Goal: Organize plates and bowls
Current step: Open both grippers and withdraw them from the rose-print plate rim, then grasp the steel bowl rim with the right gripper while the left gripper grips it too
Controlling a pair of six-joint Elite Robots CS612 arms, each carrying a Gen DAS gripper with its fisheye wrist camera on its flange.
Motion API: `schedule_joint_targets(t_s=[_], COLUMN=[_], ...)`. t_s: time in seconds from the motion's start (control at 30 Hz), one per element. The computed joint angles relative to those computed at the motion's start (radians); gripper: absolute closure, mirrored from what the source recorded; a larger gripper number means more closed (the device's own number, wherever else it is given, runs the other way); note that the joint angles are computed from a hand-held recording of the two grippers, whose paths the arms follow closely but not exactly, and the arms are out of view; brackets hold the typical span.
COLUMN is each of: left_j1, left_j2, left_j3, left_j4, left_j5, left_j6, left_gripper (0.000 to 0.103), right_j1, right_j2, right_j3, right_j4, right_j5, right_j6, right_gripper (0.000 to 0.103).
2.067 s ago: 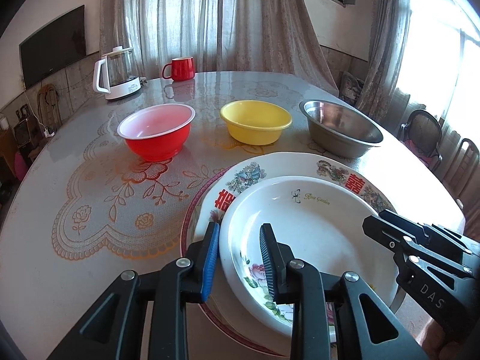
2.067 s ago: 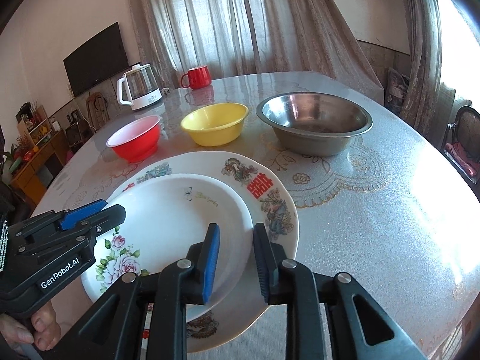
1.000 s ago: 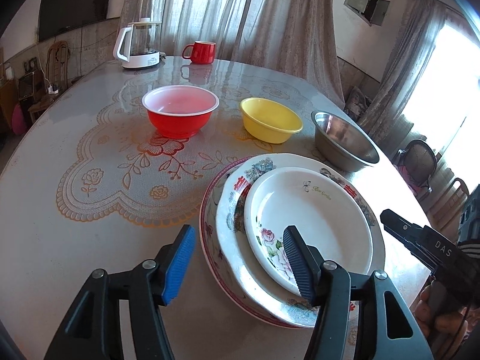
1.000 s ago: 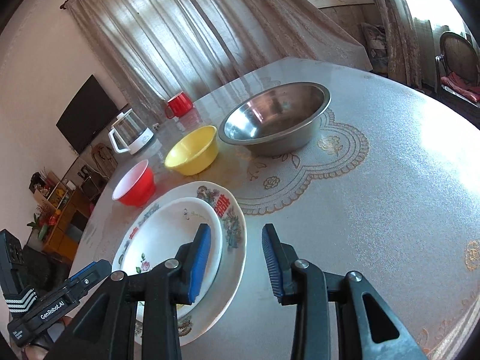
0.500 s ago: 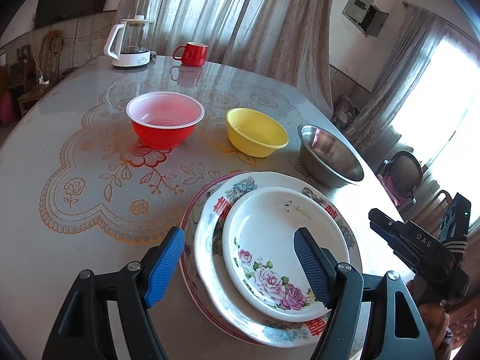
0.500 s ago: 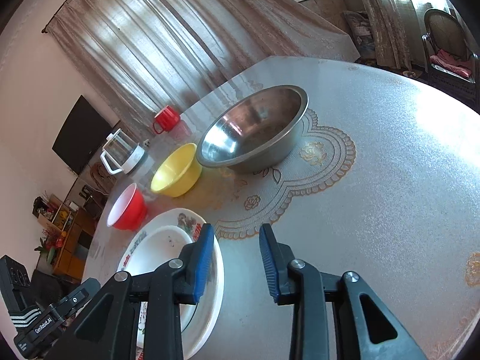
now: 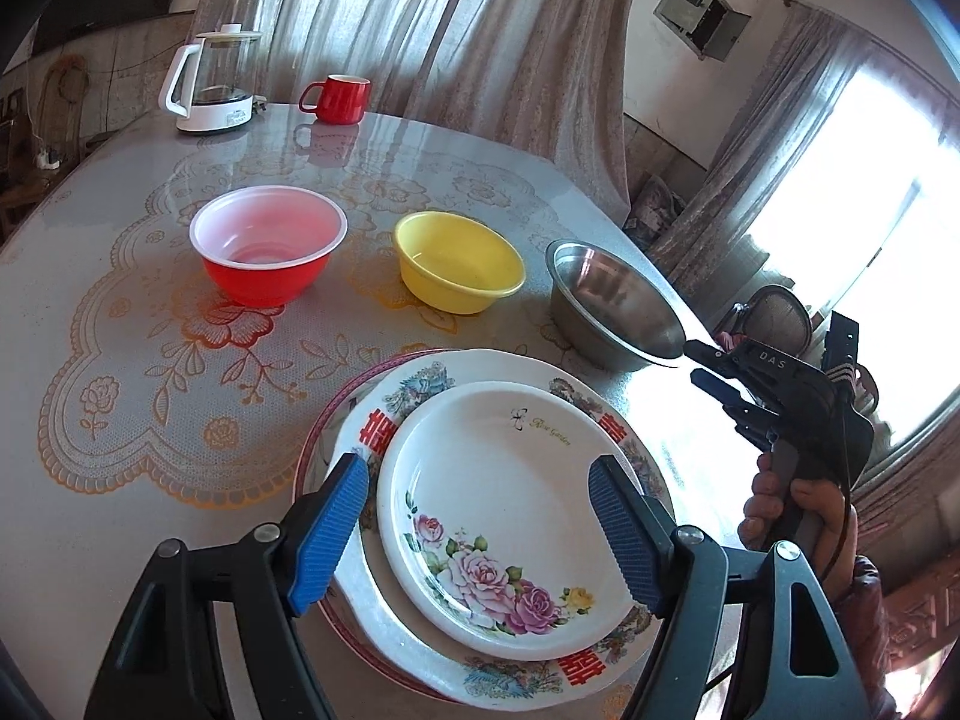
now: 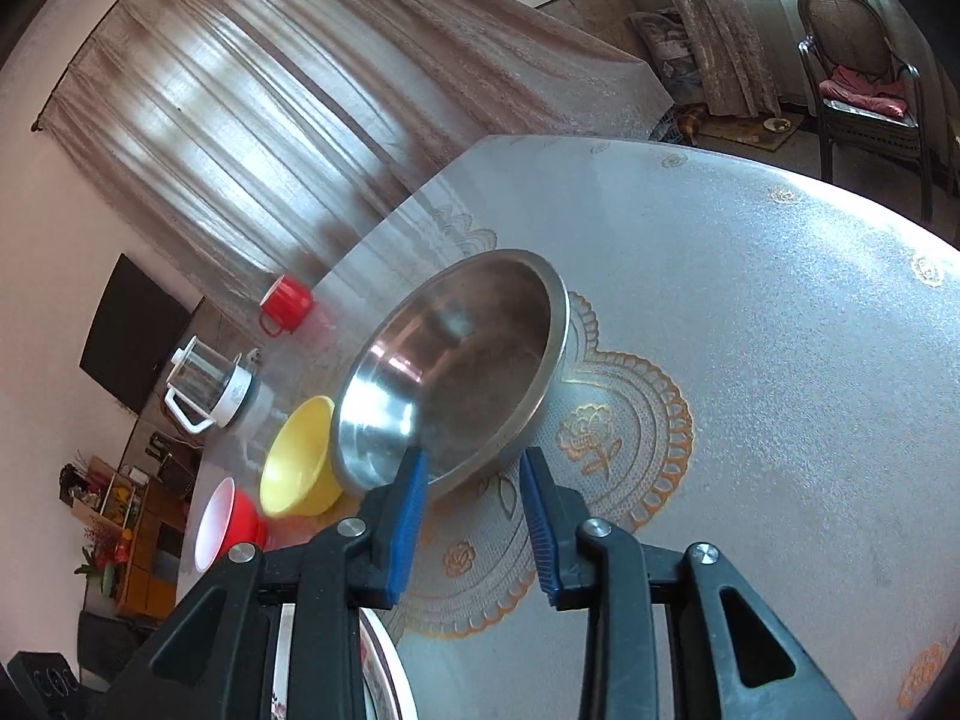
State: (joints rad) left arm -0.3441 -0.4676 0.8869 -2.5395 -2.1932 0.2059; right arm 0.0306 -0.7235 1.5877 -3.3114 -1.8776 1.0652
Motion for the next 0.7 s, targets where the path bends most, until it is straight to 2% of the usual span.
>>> schedule_joint_targets(t_s=[0.23, 0.4, 0.5, 0.57, 0.7], left_j1=[-0.009, -0.018, -0.018, -0.022, -0.035], left_j2=[0.010, 0.009, 0.022, 0.033, 0.059], left_j3=[-0.023, -0.009, -0.026, -0.054, -0.121], left_j4=[0.076, 0.011, -0.017, 0.007, 0.059], left_j5=[0.023, 0.032, 0.011, 0.004, 0.005], left_j6=[0.020, 0.036, 0.006, 0.016, 0.031], left_gripper=[0.026, 0.026, 0.017, 0.007, 0.007], right_j1=[-0.016, -0.019, -0.019, -0.020, -0.029], right_j2=[0.014, 0.019, 0.022, 0.024, 0.027], right_j3=[-0.016, -0.028, -0.034, -0.037, -0.036], right_j4=[0.026, 0.043, 0.045, 0.053, 0.053], right_j5=[0.025, 0.023, 0.028, 0.026, 0.045], right_j6=[0.033, 0.006, -0.020, -0.019, 0.000], right_gripper=[0.071, 0.071, 0.071, 0.073, 0.073])
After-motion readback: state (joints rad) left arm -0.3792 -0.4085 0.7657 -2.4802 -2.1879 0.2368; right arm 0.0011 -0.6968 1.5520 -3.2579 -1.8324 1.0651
